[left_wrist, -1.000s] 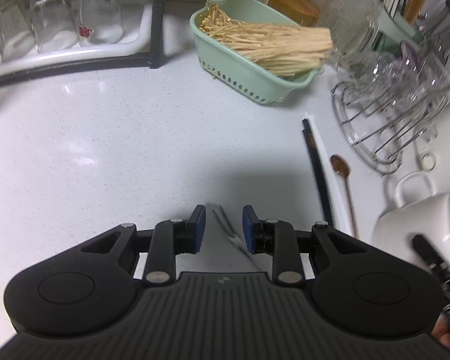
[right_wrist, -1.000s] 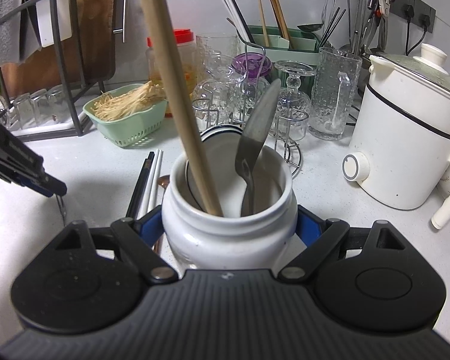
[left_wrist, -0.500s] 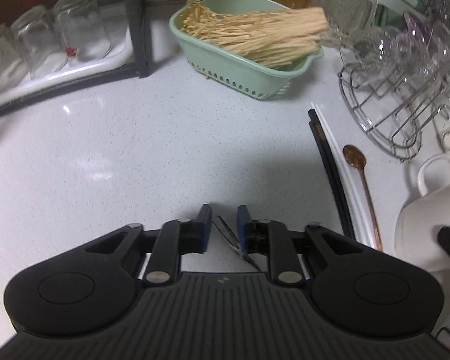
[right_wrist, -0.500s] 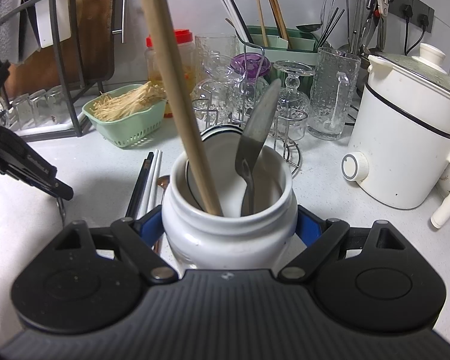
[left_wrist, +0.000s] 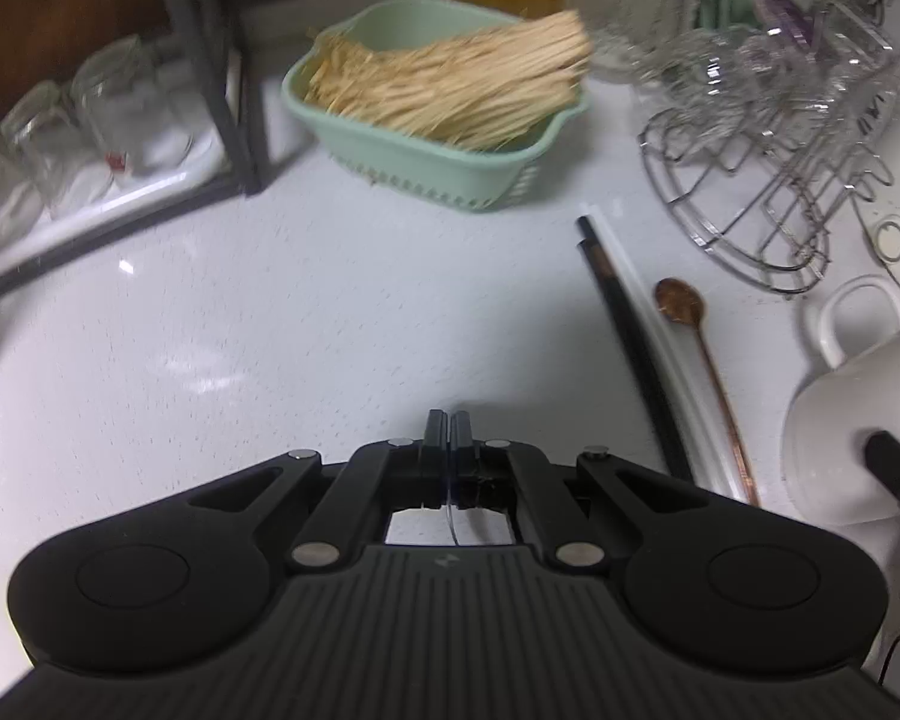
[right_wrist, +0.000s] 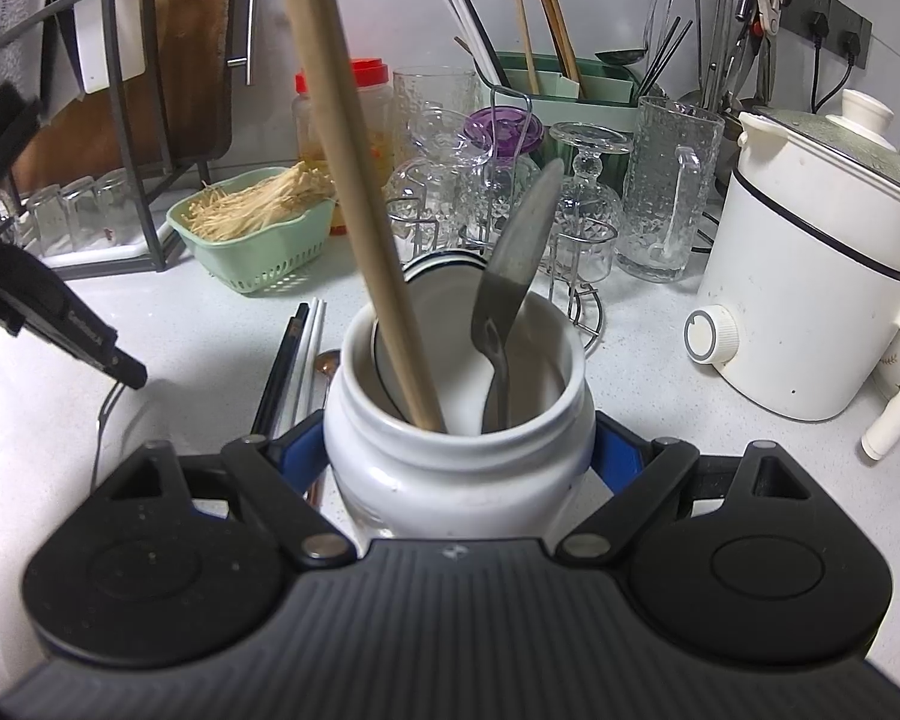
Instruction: Organize utensils
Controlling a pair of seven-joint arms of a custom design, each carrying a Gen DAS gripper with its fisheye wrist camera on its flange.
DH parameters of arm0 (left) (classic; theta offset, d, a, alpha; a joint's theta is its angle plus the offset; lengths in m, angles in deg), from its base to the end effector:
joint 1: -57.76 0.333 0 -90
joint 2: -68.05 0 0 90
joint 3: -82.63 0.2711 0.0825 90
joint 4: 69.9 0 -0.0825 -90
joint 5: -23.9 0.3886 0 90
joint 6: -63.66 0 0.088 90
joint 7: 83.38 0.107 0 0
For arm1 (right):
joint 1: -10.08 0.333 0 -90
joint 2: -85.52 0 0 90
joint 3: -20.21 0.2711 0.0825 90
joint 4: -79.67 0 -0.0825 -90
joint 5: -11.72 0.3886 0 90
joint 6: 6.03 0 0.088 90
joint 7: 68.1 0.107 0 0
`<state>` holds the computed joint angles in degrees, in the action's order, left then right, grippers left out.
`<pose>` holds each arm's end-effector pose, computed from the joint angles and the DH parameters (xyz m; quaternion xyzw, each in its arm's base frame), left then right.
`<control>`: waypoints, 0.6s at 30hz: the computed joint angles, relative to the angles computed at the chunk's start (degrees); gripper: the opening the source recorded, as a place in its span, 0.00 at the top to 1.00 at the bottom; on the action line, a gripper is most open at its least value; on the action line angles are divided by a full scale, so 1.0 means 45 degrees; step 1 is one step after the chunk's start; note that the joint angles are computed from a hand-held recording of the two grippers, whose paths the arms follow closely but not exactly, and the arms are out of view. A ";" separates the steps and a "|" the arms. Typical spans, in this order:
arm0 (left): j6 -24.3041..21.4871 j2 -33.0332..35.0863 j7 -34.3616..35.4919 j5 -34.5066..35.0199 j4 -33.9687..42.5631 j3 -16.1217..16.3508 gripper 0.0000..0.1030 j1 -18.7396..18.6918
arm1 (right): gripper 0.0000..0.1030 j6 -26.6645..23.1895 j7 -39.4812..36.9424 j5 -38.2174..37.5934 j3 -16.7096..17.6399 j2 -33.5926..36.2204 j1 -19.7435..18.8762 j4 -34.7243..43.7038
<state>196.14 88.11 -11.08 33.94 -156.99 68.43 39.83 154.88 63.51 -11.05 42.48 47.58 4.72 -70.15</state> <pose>0.5976 -0.3457 0.4709 -0.5753 0.7856 -0.1983 0.1117 0.4105 0.1512 0.4970 -0.6088 0.6599 -0.3405 0.2791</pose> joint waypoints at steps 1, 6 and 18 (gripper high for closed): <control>0.0074 -0.0070 0.0052 0.0065 -0.0021 -0.0016 1.00 -0.0032 | 0.12 0.0023 -0.0030 0.0005 -0.0031 -0.0008 0.0032 -0.0017; 0.0614 -0.0560 0.0331 0.0268 -0.0219 -0.0126 1.00 -0.0184 | 0.12 0.0087 -0.0227 0.0086 -0.0143 -0.0043 0.0133 -0.0082; 0.2094 -0.1644 0.1010 -0.0197 -0.0533 -0.0454 1.00 -0.0385 | 0.12 0.0114 -0.0398 0.0258 -0.0092 -0.0081 0.0091 -0.0111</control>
